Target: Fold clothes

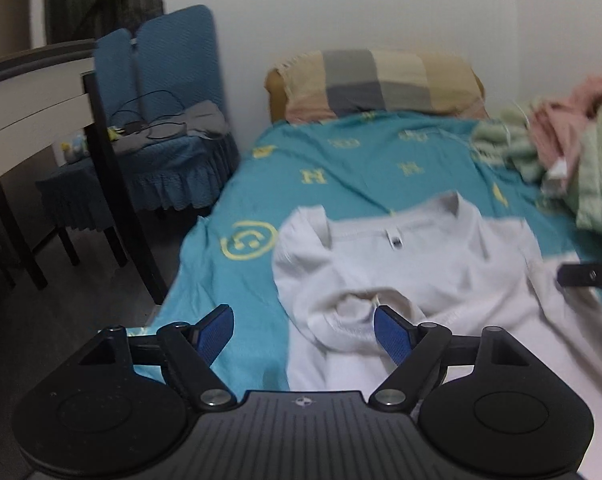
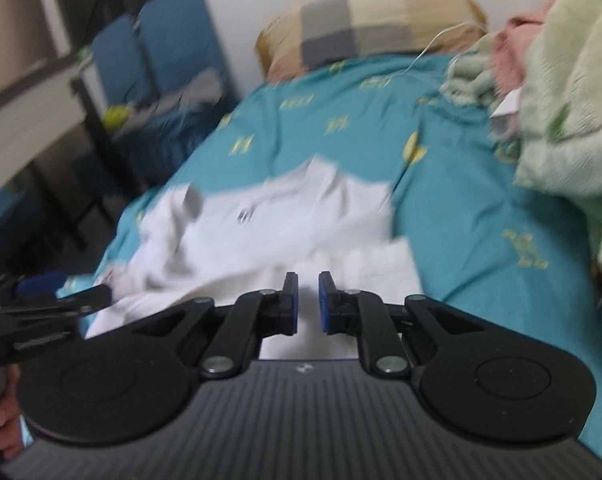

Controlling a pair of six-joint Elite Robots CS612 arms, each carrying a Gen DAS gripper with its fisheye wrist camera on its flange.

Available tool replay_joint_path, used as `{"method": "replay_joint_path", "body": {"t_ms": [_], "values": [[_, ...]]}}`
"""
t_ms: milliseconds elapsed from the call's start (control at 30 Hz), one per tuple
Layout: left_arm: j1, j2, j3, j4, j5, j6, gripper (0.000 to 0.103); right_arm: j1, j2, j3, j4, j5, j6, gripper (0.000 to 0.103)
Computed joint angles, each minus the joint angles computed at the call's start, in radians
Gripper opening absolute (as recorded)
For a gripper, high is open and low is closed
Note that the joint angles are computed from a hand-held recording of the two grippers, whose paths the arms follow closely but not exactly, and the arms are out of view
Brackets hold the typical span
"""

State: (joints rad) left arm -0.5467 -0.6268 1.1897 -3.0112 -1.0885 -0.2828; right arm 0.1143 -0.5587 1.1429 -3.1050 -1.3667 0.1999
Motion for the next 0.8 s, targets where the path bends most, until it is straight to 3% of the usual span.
{"method": "replay_joint_path", "body": {"t_ms": [133,367,633,800], "values": [[0.003,-0.016,0.010,-0.023,-0.035,-0.001,0.078,-0.008,-0.007,0.003,-0.019,0.021,0.029,0.013],[-0.009,-0.062,0.075,0.011,-0.146,0.010,0.078,0.003,-0.041,0.045,0.018,0.041,-0.012,0.013],[0.010,-0.011,-0.002,0.162,-0.125,-0.047,0.078,0.011,-0.051,0.066,0.091,-0.006,-0.021,0.013],[0.046,0.024,-0.060,0.199,-0.198,-0.106,0.080,0.008,-0.025,0.035,0.055,-0.044,0.002,0.013]]}}
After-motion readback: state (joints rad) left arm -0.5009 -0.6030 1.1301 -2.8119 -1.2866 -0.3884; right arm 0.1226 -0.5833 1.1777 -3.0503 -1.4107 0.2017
